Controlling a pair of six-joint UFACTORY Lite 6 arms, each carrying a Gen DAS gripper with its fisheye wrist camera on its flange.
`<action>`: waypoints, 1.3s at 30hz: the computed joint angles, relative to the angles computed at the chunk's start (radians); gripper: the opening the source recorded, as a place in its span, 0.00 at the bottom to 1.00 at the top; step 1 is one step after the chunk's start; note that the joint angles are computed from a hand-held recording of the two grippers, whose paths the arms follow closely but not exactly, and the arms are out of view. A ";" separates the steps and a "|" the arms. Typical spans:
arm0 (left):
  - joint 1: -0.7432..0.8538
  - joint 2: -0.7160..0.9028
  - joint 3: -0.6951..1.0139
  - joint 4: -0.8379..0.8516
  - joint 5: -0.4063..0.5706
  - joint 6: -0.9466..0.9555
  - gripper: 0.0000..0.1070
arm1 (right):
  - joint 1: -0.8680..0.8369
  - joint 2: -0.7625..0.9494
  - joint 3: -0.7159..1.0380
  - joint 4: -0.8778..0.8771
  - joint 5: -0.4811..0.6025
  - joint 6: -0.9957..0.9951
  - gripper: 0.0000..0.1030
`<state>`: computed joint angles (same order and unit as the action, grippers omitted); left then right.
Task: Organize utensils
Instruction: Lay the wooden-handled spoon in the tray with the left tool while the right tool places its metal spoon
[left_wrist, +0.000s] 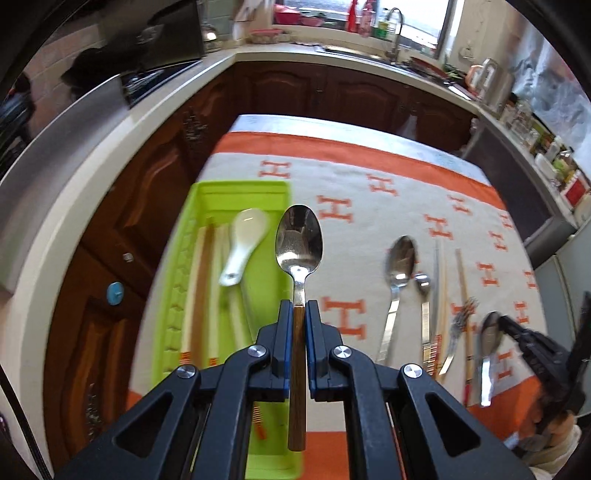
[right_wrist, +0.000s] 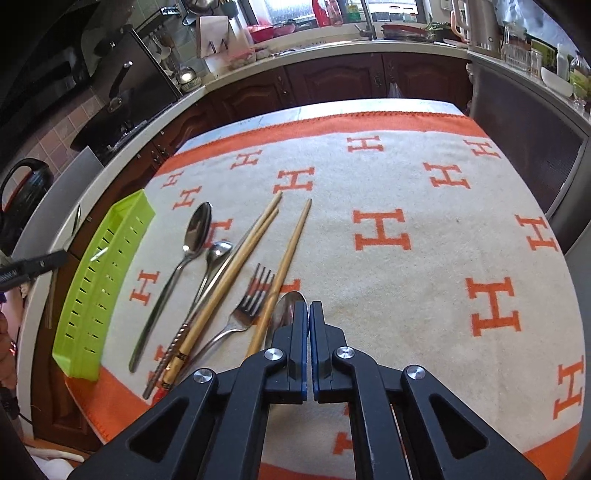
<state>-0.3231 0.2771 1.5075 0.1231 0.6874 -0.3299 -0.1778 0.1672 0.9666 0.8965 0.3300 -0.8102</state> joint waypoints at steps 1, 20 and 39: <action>0.017 -0.014 -0.030 0.027 -0.003 -0.012 0.04 | 0.000 -0.027 -0.010 0.000 0.010 0.006 0.01; 0.222 -0.152 -0.379 -0.203 -0.193 0.305 0.22 | 0.406 -0.077 0.340 -0.558 0.106 0.695 0.01; 0.482 -0.269 -0.459 -0.289 -0.225 0.436 0.45 | 0.809 0.686 1.256 -0.947 0.368 1.063 0.01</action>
<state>0.1585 0.0079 1.0481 -0.1659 0.4620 0.1063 0.6317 0.8531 2.2222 -0.0502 0.6982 0.2528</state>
